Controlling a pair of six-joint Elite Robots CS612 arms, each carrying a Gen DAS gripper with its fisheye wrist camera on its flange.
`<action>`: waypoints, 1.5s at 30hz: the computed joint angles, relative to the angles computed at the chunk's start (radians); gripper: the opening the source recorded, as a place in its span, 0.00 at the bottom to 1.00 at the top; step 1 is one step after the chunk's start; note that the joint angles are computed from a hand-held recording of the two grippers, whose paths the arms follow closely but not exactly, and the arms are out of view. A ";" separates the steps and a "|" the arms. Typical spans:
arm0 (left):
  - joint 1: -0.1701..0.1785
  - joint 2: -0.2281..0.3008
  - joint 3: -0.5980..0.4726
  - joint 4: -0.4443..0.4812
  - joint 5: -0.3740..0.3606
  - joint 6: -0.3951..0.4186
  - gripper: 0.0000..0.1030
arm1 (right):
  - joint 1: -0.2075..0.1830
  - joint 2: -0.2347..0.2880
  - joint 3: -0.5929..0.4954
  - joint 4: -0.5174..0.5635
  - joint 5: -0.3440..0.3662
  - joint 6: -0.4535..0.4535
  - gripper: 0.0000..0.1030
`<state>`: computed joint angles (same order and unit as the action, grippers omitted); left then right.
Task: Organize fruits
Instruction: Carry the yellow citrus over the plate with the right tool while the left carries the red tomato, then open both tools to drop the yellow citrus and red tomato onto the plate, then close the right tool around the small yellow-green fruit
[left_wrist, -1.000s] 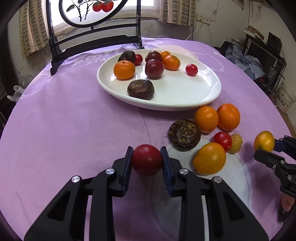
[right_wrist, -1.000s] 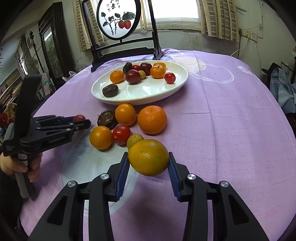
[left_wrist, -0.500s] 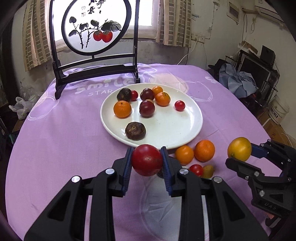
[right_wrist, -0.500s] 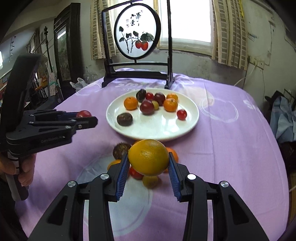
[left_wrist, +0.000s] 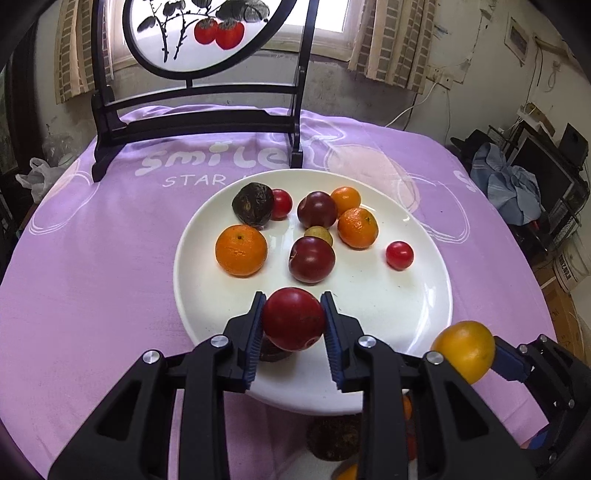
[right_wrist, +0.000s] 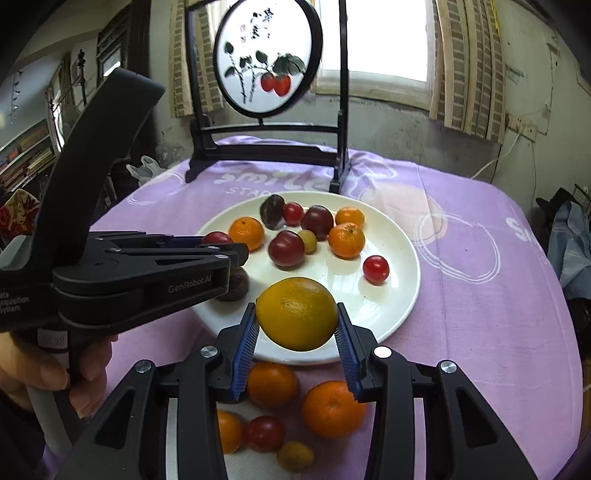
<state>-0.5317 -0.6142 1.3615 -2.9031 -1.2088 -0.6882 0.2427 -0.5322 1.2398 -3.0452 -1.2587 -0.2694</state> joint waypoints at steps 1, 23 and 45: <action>0.003 0.009 -0.014 0.014 -0.006 -0.003 0.29 | 0.001 0.008 -0.015 0.019 -0.012 0.004 0.41; -0.028 -0.032 0.069 -0.055 0.096 -0.088 0.78 | -0.028 -0.002 0.025 -0.013 -0.014 0.090 0.70; -0.068 -0.086 0.263 -0.148 0.049 -0.186 0.87 | -0.040 -0.082 0.238 -0.023 -0.010 -0.032 0.70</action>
